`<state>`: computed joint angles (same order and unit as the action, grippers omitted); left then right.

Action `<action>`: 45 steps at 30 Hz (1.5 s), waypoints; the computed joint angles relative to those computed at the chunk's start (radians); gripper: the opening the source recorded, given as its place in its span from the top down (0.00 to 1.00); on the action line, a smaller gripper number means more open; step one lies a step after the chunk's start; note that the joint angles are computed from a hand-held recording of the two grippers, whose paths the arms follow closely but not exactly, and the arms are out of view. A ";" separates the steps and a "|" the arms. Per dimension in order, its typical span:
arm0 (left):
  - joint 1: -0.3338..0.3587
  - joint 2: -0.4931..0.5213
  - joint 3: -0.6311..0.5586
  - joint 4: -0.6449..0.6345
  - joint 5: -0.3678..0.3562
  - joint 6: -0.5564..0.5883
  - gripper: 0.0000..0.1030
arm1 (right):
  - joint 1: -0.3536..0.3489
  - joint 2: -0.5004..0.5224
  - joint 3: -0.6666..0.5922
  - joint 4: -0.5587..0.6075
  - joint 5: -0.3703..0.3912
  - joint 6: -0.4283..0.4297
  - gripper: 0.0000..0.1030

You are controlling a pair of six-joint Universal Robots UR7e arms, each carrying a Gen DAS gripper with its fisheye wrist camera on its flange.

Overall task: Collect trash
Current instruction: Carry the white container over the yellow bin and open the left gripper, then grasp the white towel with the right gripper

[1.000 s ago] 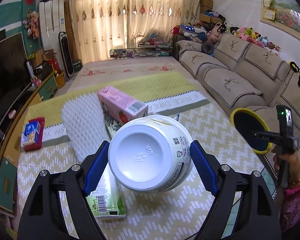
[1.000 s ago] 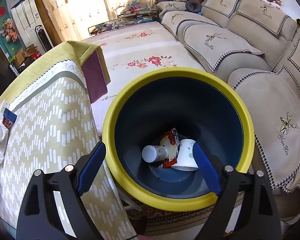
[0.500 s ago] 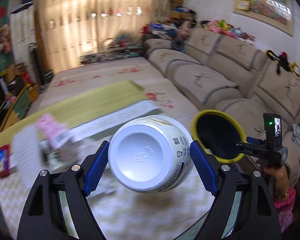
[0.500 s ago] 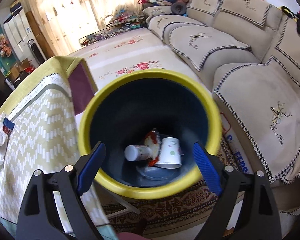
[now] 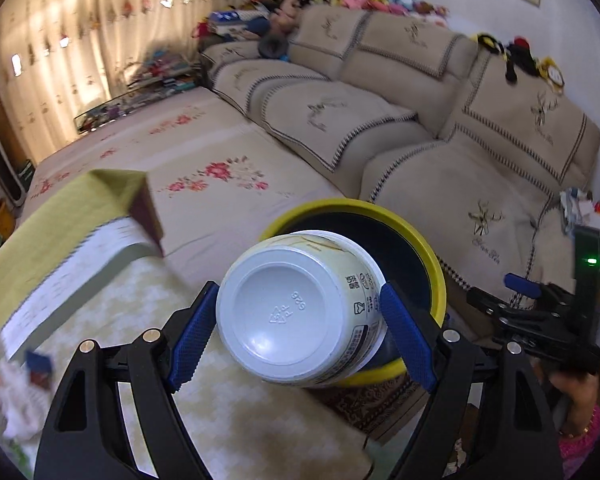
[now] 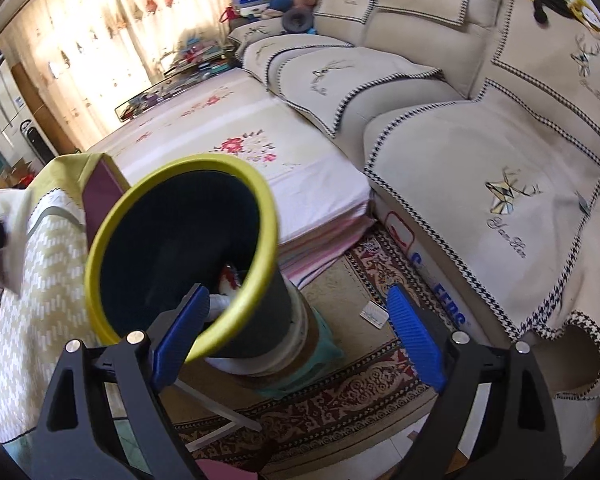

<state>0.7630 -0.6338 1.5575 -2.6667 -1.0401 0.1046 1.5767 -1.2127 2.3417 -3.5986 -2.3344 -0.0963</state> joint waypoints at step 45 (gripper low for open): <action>-0.039 -0.916 0.808 -0.385 0.554 -0.126 0.05 | 0.388 0.516 -0.544 0.471 0.254 -0.169 0.51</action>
